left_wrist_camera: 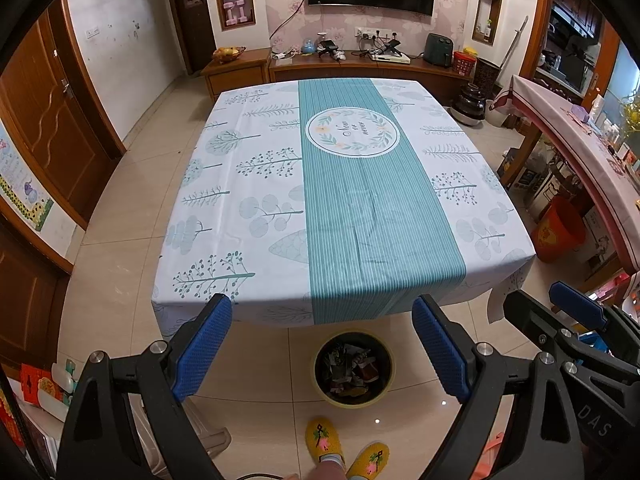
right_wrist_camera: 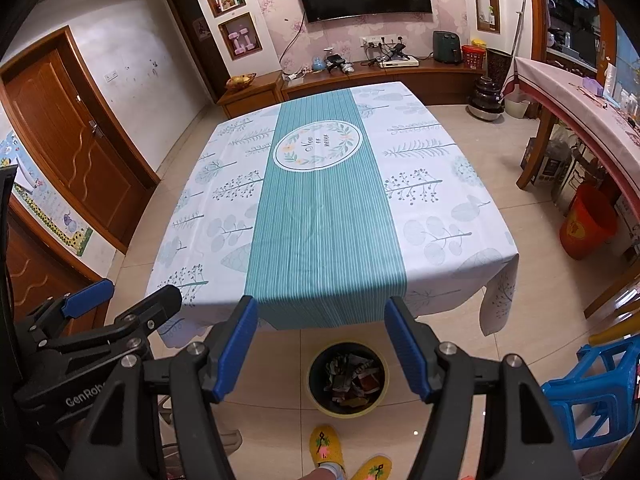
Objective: Collect trash
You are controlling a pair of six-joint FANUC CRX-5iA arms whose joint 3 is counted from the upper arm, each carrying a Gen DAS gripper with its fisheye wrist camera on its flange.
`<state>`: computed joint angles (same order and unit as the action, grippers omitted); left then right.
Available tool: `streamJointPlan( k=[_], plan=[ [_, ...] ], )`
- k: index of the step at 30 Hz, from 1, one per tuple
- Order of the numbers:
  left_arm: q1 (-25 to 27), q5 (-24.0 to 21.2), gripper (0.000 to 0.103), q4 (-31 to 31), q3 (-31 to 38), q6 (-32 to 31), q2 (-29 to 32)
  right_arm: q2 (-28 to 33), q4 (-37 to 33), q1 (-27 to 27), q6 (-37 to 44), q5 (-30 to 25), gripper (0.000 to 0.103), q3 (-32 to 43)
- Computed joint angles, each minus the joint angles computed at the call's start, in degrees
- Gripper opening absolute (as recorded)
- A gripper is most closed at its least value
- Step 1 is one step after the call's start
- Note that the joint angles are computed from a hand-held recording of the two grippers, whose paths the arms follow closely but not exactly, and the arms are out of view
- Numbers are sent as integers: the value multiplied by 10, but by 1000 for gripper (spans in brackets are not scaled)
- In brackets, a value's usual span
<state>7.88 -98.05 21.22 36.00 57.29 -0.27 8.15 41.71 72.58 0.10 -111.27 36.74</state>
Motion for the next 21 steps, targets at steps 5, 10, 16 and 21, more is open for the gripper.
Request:
streamJointPlan(
  k=[5, 10, 16, 21],
  plan=[
    [3, -1, 90, 2, -2, -3, -1, 0, -1, 0, -1, -1, 66, 0],
    [0, 1, 90, -1, -2, 1, -2, 0, 0, 4, -6, -2, 66, -3],
    [0, -1, 90, -1, -2, -1, -2, -1, -1, 5, -8, -2, 66, -4],
    [2, -2, 90, 0, -5, -3, -3, -2, -1, 7, -10, -3, 66, -5]
  ],
)
